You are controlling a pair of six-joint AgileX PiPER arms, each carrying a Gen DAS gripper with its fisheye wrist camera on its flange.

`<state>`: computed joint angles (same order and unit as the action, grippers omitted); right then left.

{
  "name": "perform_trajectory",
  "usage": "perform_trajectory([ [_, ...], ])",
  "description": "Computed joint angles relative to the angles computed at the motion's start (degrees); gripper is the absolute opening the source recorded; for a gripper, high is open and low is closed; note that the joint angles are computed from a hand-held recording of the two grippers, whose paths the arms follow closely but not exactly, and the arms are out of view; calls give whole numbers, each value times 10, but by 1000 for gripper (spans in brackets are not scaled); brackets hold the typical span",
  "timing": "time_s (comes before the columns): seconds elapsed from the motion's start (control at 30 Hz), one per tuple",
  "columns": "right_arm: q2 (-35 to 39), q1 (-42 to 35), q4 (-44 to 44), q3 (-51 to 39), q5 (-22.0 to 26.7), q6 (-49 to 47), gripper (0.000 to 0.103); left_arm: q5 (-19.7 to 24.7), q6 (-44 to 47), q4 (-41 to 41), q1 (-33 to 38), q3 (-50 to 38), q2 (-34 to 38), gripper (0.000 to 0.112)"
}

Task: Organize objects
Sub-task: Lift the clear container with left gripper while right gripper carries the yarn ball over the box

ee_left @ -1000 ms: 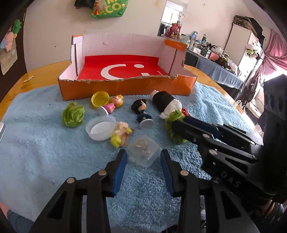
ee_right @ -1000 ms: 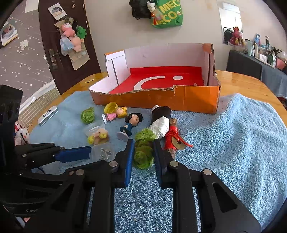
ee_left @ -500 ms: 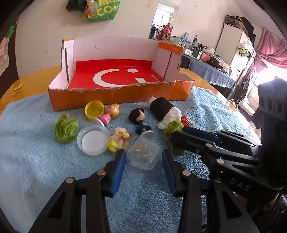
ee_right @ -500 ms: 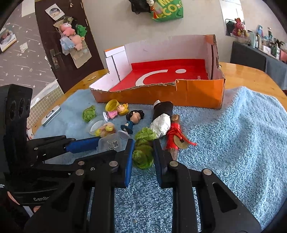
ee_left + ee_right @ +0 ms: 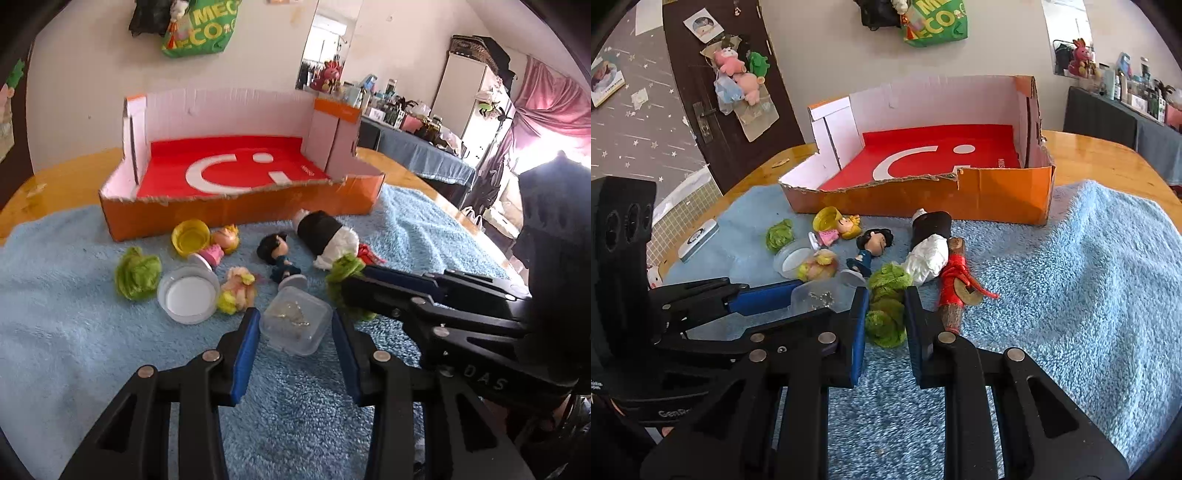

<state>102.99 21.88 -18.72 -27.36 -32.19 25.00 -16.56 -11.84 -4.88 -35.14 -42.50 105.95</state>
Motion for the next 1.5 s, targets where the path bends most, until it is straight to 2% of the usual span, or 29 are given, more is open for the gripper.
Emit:
perform_trajectory([
  [0.37,-65,48,117,4,27,-91,18,3,109,-115,13,14,-50,42],
  [0.73,-87,44,138,-49,78,-113,18,41,288,-277,31,-37,-65,42],
  [0.97,-72,27,90,-101,110,-70,18,72,496,-482,44,-99,-47,42],
  [1.1,-61,18,69,-129,124,-51,18,75,621,-606,50,-132,-33,42],
  [1.33,-40,3,30,-172,147,-17,18,86,789,-766,62,-181,-10,42],
  [1.5,-21,-8,-14,-207,166,27,18,88,962,-934,71,-220,11,42],
])
